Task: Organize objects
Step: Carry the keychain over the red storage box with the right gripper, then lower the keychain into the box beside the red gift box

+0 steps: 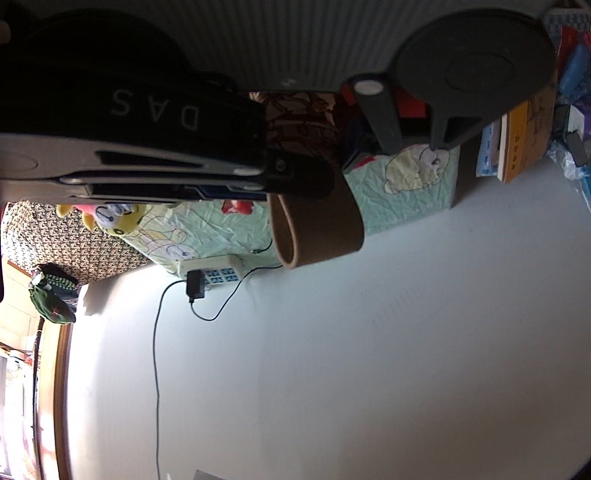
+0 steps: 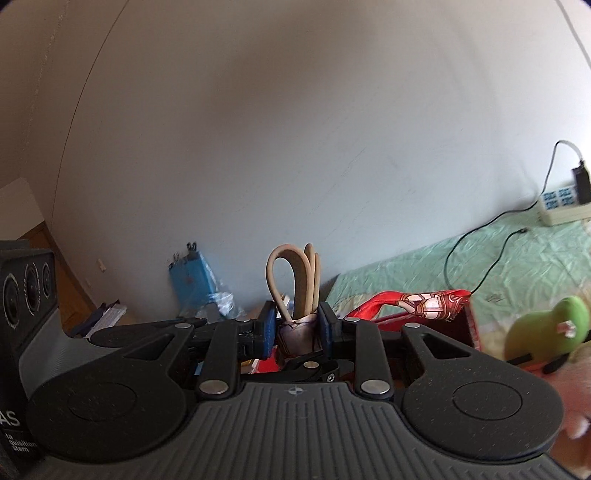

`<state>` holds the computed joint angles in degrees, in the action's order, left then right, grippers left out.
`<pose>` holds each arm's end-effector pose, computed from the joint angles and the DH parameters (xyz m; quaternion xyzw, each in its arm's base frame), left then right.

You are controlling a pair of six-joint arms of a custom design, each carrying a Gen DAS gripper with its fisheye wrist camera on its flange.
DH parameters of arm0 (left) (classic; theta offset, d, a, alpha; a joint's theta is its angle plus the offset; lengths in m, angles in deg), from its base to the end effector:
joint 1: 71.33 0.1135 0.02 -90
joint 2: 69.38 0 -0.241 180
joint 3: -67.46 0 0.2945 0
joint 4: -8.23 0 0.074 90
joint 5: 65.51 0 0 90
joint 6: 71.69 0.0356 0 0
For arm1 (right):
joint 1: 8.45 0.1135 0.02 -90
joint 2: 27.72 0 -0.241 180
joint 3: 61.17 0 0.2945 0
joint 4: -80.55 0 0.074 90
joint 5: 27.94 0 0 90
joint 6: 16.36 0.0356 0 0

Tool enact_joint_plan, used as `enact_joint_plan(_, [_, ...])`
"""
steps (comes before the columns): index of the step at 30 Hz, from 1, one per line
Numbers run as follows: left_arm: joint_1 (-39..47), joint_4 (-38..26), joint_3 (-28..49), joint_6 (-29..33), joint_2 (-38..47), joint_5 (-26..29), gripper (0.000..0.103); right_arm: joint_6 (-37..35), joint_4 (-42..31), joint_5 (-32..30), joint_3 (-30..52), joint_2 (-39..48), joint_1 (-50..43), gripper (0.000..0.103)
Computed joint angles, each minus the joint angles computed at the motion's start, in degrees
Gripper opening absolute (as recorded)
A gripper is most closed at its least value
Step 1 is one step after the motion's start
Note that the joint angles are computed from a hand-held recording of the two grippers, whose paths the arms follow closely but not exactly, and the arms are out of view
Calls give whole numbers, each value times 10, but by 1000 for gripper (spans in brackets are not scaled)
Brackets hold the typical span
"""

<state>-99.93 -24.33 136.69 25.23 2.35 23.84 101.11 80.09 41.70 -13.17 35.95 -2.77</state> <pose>0.2885 -0.1568 0.2665 0.2681 0.8458 -0.0818 0.4540 0.2971 0.0420 0.2201 0.0444 0.7926 0.3041 0.5266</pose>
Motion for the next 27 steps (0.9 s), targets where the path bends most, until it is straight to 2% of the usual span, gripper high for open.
enact_joint_plan(11, [101,-25,31,-9,96,31,51,-1,-39,-47,149,213,49,27])
enact_joint_plan(16, [128,-47,58,-16,146,46,51,2,-72,-67,197,274,57,27])
enact_joint_plan(23, [135,-55,70,-12,186,33,51,40,-87,-117,229,330,44,27])
enact_joint_plan(27, [139,-70,81,-14,201,35,51,42,-103,-126,245,349,47,27])
